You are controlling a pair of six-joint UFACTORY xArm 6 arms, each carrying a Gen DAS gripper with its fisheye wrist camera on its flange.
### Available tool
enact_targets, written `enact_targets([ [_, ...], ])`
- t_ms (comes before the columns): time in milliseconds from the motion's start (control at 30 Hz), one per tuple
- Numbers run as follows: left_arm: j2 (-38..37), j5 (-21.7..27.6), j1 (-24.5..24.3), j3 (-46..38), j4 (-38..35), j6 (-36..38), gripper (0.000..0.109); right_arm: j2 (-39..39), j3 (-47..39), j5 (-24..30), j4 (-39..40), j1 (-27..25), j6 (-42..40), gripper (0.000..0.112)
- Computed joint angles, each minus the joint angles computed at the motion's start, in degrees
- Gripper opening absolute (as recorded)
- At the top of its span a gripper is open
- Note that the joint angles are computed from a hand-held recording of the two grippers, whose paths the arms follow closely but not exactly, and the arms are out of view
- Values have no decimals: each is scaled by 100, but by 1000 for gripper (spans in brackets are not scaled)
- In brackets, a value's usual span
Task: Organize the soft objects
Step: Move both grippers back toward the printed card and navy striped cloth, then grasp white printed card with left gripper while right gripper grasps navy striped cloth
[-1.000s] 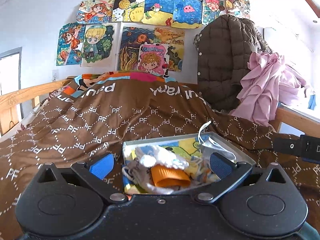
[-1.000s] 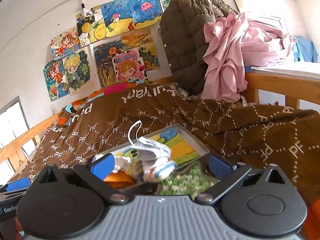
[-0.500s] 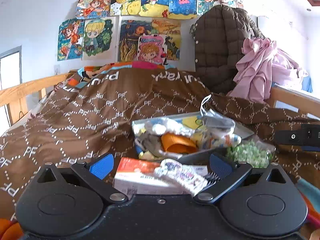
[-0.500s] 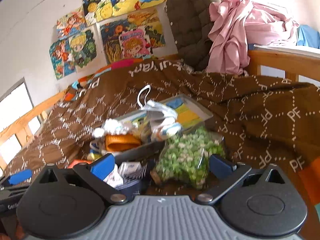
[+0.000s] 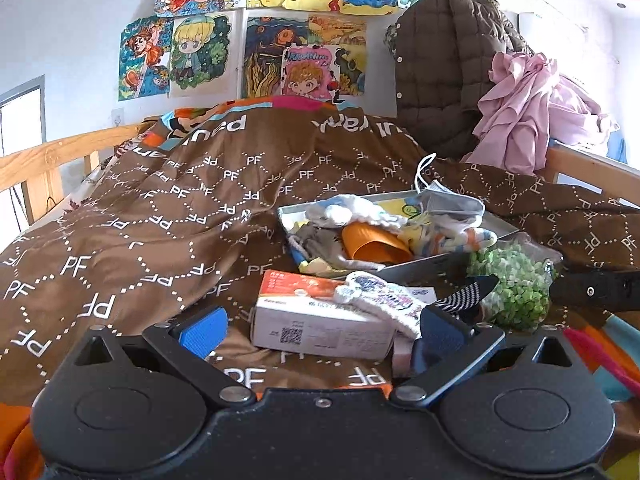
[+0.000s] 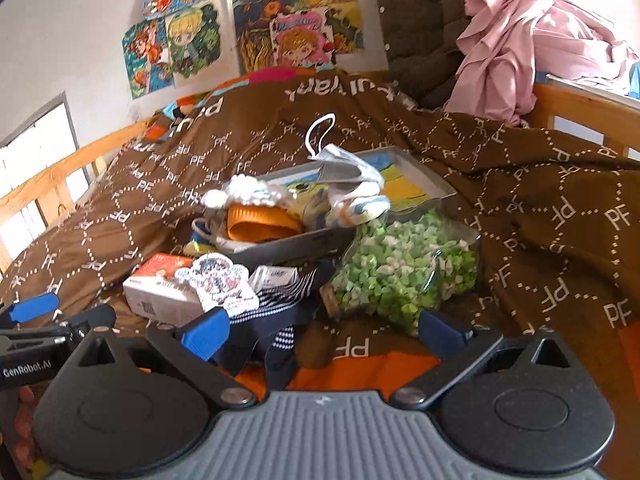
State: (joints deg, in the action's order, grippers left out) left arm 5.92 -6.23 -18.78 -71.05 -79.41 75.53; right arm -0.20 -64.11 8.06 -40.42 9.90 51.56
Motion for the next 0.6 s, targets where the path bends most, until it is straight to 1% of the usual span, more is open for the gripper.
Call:
enact_targets([
  [100,19,16,72,75,371,-401,102,91,-60,70,190,70,-293,103],
  [200,57,44,138,79,430,-503,102,177,-119,112,341,131,-537,103],
  [433,140,134,259,12,79,-183,102,323,-220,175,577,240,-911,103],
  [600,199,177,329,31,311,-454,102,425,-292,223,772,328,-1214,103],
])
